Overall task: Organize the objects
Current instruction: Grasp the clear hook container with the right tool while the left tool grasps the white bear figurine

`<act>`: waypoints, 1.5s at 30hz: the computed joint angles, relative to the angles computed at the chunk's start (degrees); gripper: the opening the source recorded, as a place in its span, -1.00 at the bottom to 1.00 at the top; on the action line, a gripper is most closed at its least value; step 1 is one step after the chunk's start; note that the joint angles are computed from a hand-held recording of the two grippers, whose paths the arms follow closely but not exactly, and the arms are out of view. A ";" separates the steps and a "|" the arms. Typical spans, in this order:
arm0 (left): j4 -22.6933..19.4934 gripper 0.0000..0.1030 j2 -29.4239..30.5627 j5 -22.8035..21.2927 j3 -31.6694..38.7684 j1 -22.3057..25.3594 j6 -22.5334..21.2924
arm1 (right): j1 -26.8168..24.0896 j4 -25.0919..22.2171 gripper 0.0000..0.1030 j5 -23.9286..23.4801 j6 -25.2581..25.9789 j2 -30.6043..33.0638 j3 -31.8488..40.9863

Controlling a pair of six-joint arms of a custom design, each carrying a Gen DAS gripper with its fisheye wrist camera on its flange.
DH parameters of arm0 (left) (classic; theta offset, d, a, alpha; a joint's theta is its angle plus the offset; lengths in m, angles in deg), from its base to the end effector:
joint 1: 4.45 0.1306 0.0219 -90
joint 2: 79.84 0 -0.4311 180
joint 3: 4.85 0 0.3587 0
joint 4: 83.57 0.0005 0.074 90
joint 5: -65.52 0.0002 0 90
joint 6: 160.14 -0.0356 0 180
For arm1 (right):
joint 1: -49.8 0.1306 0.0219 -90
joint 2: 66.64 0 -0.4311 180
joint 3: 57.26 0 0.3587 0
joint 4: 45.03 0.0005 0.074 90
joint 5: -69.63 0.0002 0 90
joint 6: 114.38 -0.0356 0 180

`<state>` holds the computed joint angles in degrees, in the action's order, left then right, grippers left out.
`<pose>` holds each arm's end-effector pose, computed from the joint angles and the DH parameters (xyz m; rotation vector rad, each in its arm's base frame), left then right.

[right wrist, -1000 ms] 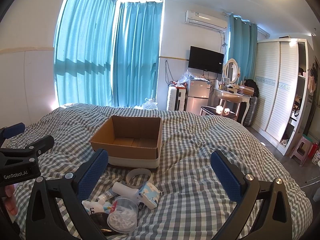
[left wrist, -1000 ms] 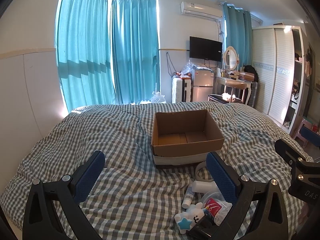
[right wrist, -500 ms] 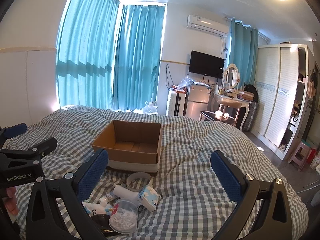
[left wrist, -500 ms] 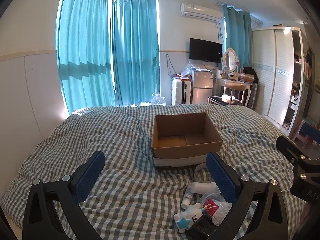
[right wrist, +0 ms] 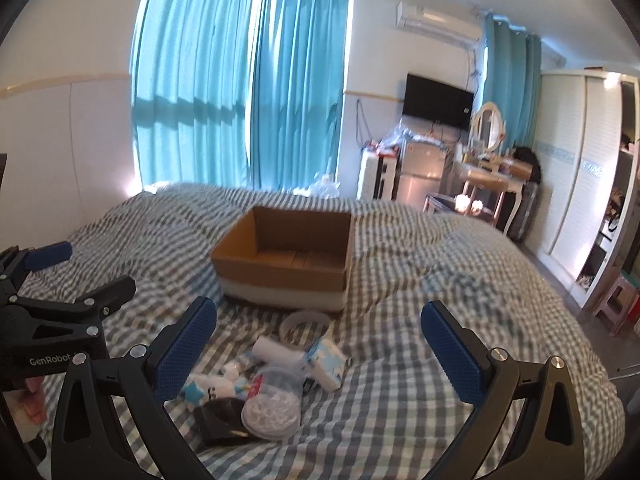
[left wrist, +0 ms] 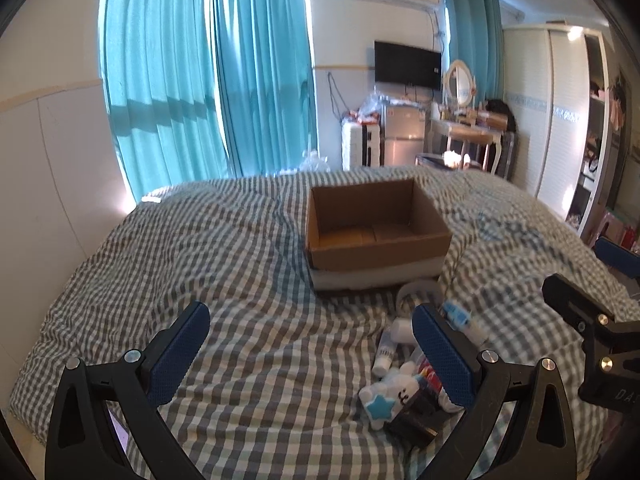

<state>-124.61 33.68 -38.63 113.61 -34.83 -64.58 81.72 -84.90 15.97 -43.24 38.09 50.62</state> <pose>0.5553 -0.3160 0.4927 0.3335 2.1545 -0.0844 0.4968 0.2840 0.5057 0.1022 2.0750 -0.1669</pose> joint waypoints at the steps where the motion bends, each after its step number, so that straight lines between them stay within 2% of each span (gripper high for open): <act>1: -1.50 1.00 0.74 0.16 0.56 0.15 0.22 | -0.33 -1.16 1.00 -1.75 -0.81 0.57 0.12; 5: -6.27 1.00 3.20 0.88 2.16 0.62 1.07 | -1.53 -6.13 1.00 -7.42 -3.68 3.32 0.41; 10: -9.13 1.00 4.99 1.94 2.46 0.96 1.79 | -2.11 -10.45 0.90 -10.01 -4.87 7.49 0.83; 13: -9.63 1.00 5.55 2.55 1.91 1.19 1.98 | -2.48 -12.38 0.71 -11.99 -4.52 9.52 1.91; 19: -9.39 1.00 6.35 3.52 1.16 1.40 2.15 | -3.21 -13.47 0.45 -16.78 -4.05 11.87 3.06; 24: -9.94 1.00 6.89 4.12 1.35 1.21 1.47 | -3.99 -15.33 0.43 -18.00 -4.84 14.40 5.41; 27: -10.40 1.00 7.26 5.41 1.57 1.04 0.86 | -4.83 -17.02 0.29 -20.45 -4.87 16.13 7.05; 30: -10.86 1.00 7.68 6.68 1.90 0.62 0.20 | -4.79 -14.39 0.27 -20.47 -4.90 14.44 4.76; 33: -11.77 1.00 8.49 8.42 2.91 0.18 0.52 | -4.50 -10.27 0.24 -18.82 -5.11 11.04 1.24; 36: -13.71 1.00 10.20 10.89 5.45 -0.09 1.09 | -4.87 -8.16 0.22 -16.64 -5.19 7.89 -1.16; 42: -18.17 0.95 14.25 11.80 10.69 -1.72 -0.77 | -5.49 -7.14 0.22 -10.42 -4.11 4.38 -3.25; 45: -20.32 0.79 16.76 12.98 14.06 -2.15 -0.69 | -6.42 -7.29 0.21 -8.97 -3.65 3.28 -4.16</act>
<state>-144.93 50.45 -25.65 127.67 -36.98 -65.27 75.30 -92.19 7.00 -46.89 41.37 46.47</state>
